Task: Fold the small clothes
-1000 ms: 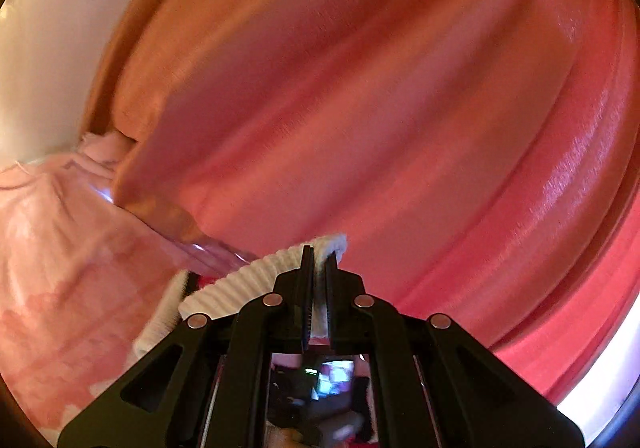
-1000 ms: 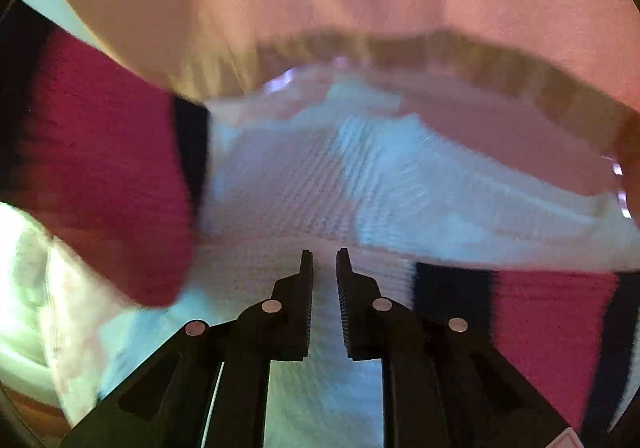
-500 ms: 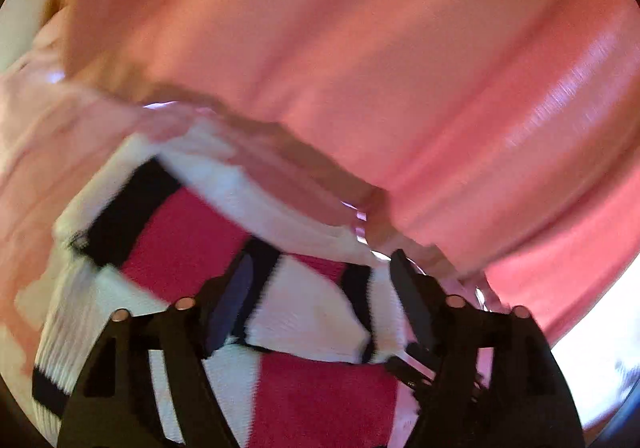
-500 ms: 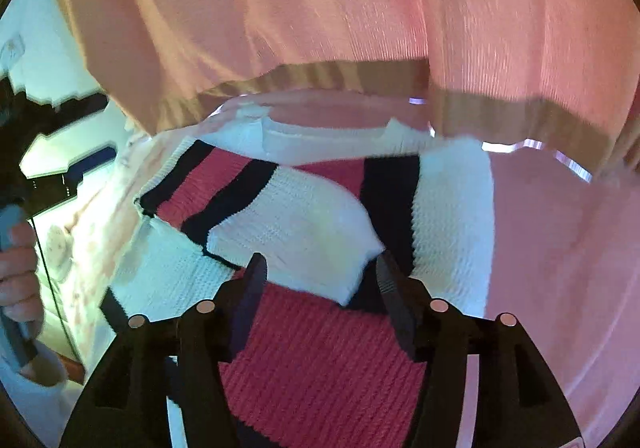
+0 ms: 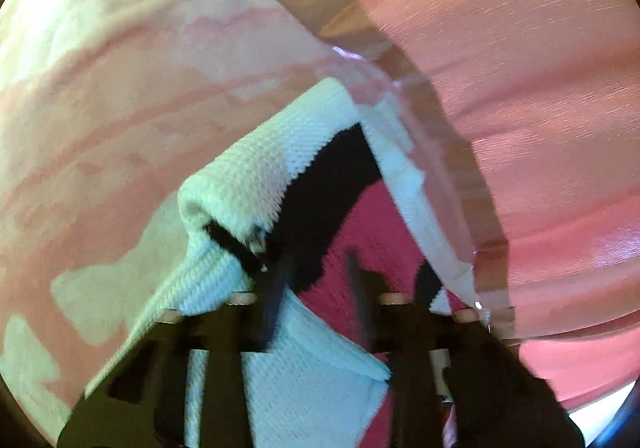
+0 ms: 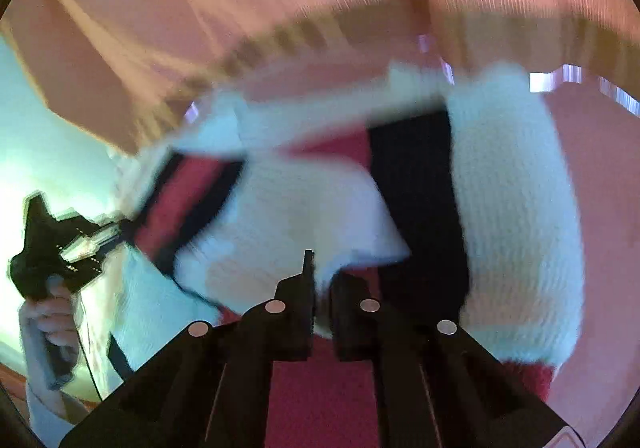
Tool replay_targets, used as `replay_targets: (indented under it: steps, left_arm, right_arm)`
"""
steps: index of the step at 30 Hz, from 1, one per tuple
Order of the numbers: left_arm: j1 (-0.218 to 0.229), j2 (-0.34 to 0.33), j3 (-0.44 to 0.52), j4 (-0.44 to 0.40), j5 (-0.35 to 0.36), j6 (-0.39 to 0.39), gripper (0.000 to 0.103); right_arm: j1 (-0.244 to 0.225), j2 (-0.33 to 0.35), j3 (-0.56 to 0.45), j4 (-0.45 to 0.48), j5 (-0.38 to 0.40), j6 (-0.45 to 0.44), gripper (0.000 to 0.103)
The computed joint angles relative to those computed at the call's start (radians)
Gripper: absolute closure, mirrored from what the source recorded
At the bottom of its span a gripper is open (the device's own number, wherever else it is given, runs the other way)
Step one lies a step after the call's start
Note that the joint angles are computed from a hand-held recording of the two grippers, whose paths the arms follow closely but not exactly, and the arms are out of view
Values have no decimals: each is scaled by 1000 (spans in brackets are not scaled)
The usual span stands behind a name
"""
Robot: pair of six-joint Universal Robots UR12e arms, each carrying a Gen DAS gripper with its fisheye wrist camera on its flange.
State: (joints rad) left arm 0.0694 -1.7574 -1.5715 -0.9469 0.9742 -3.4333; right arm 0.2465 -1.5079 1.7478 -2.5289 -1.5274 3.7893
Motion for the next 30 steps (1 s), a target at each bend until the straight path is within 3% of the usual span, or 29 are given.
replay_targets:
  steps: [4, 6, 9, 12, 14, 15, 18, 22, 24, 26, 28, 30]
  left_arm:
    - [-15, -10, 1, 28, 63, -23, 95]
    - [-19, -14, 1, 12, 82, -40, 96]
    - [-11, -3, -18, 16, 31, -65, 92]
    - [-28, 8, -22, 25, 70, -6, 89]
    - [-34, 16, -27, 47, 79, -10, 88]
    - [-37, 18, -27, 56, 86, -13, 88]
    - [-48, 10, -13, 38, 151, -9, 88]
    - [-61, -2, -1, 28, 207, -4, 89]
    - [-68, 7, -2, 32, 239, 19, 89]
    - [-66, 30, -16, 70, 225, 30, 88]
    - [-51, 51, -26, 125, 150, 38, 86]
    - [-49, 53, -24, 207, 131, 28, 71]
  right_arm:
    - [23, -34, -31, -78, -126, -100, 98]
    - [27, -45, -32, -29, -216, -147, 98]
    - [-30, -56, 16, 51, -121, -68, 97]
    - [-52, -45, 37, 126, -71, -66, 95]
    - [-49, -53, 44, 121, -79, -58, 93]
    - [-45, -60, 44, 118, -92, -51, 93]
    - [-12, -88, 42, 115, -229, -28, 81]
    - [-8, -98, 56, 97, -171, -68, 82]
    - [-2, -72, 39, 146, -161, -106, 85]
    - [-2, -49, 25, 236, -178, -98, 90]
    - [16, -55, 17, 232, -255, -59, 89]
    - [41, -49, -3, 149, -311, -88, 88]
